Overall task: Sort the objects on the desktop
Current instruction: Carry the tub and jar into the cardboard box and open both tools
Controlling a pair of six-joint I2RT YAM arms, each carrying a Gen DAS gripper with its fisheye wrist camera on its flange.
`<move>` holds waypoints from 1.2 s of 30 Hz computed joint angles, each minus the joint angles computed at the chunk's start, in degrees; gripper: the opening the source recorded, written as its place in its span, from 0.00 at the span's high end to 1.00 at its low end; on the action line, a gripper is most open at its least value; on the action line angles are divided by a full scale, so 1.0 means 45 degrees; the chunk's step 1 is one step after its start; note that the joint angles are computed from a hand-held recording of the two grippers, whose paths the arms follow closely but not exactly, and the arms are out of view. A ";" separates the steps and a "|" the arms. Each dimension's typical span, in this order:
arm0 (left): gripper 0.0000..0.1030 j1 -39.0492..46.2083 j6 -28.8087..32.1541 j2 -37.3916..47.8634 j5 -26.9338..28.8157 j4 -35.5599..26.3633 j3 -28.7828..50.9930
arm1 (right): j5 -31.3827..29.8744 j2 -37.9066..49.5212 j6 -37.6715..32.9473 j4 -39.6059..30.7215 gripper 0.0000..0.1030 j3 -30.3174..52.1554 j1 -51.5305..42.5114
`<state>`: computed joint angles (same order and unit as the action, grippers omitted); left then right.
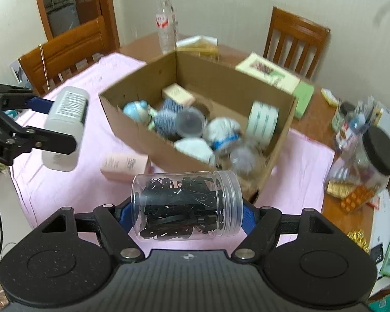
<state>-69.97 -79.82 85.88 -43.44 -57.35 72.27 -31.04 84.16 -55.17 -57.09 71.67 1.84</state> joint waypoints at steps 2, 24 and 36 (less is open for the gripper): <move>0.15 0.0410 0.0811 -0.0219 -0.0018 0.0206 0.0059 | -0.0108 -0.0003 0.0172 0.0103 0.23 0.0239 0.0114; 0.21 0.4073 0.4503 -0.1303 0.2303 0.2842 -0.1506 | 0.1249 0.3092 0.3361 0.2113 0.23 0.3518 0.2854; 0.09 0.3187 0.3954 -0.0999 0.1993 0.1774 -0.1276 | 0.1053 0.3149 0.3587 0.2055 0.02 0.3475 0.3122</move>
<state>-55.63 -62.03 81.39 -34.47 -49.36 66.52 -26.30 98.33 -39.02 -47.84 87.31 15.89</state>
